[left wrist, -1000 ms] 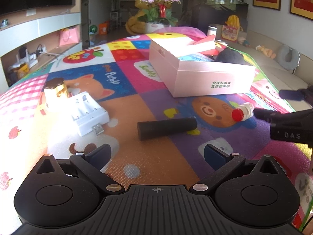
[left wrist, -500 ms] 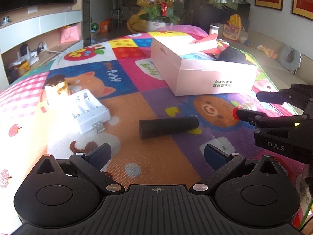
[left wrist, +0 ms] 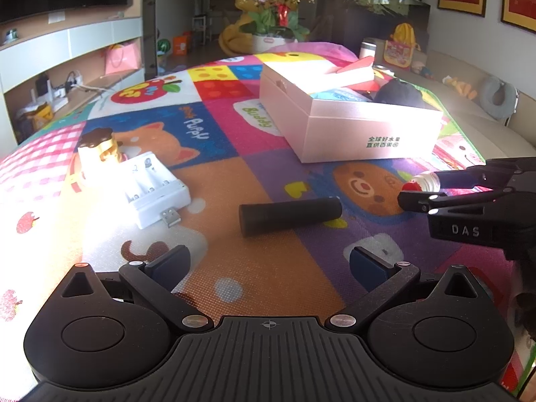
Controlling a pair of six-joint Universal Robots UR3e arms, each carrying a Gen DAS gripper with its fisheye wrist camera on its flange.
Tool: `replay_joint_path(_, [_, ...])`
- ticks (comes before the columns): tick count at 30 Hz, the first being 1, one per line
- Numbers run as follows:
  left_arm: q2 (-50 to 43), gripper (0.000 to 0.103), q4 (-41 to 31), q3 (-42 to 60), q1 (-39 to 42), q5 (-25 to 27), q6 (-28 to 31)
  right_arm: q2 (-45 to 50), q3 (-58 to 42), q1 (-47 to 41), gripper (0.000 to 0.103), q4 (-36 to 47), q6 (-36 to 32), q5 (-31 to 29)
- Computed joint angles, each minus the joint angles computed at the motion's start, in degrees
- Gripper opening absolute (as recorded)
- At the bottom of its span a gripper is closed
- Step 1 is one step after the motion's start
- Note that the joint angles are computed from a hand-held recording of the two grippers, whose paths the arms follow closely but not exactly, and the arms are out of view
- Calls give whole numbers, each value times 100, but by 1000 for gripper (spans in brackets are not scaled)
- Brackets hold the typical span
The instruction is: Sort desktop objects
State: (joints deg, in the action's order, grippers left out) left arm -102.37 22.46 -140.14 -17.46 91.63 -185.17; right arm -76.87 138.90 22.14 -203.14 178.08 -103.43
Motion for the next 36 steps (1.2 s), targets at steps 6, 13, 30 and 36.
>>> replay_joint_path(6, [-63,103,9,106,-157,219,17,-331,568,-331,44,-439,300,396])
replay_joint_path(13, [-336,103,-190,742,-360,129,-422,-210,1523,-219,44,-1697,398,206])
replay_joint_path(30, [-917,81,-1208,1885,-921,1250,-557,598,1583,9,49,-2870,384,-160])
replay_joint_path(36, [-724,81,-945,1538,-768,907,-483,618,1559,46,58,-2876,388,-217])
